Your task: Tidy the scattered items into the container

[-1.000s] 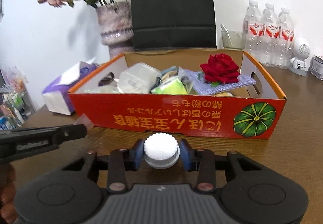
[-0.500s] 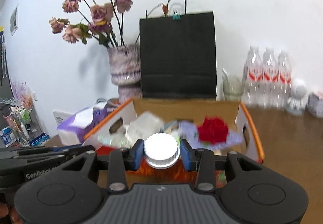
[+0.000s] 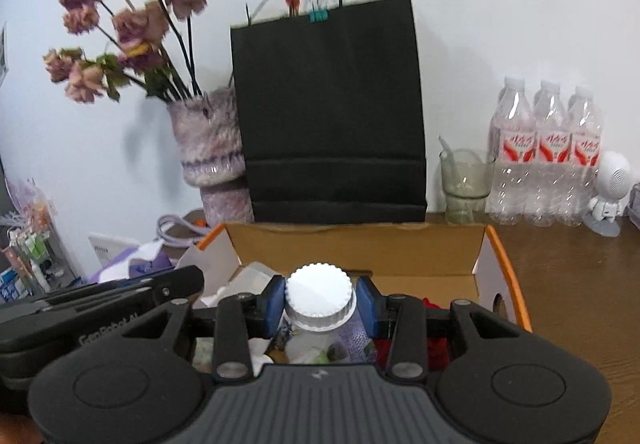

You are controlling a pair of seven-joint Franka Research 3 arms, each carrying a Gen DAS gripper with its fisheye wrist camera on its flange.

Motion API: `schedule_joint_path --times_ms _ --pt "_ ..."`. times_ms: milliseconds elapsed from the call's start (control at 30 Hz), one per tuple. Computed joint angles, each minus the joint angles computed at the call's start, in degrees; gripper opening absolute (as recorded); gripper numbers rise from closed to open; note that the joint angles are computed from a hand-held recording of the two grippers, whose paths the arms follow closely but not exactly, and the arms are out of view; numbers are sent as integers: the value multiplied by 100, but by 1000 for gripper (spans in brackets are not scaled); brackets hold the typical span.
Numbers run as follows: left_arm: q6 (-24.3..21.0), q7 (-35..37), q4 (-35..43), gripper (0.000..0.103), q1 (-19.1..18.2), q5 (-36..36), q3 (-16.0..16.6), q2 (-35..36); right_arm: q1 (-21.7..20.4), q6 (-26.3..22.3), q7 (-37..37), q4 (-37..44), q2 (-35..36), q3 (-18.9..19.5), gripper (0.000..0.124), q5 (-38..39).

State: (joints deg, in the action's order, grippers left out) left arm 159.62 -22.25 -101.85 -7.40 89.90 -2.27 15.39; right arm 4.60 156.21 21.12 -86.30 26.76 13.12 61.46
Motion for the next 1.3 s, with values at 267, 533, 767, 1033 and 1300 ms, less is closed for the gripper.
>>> schedule_joint_path --times_ms 267,533,767,1033,1300 --pt "14 292 -10 15 -2 -212 31 47 65 105 253 61 129 -27 37 -401" --pt "-769 481 -137 103 -166 -473 37 -160 27 162 600 98 108 -64 103 -536" --pt "-554 361 -198 103 -24 -435 -69 -255 -19 -8 793 49 13 -98 103 -611" --pt "-573 431 -255 103 -43 -493 -111 -329 -7 306 684 -143 -143 -80 103 -535" --pt "-577 153 -640 103 -60 -156 -242 -745 -128 444 264 -700 -590 -40 103 11"
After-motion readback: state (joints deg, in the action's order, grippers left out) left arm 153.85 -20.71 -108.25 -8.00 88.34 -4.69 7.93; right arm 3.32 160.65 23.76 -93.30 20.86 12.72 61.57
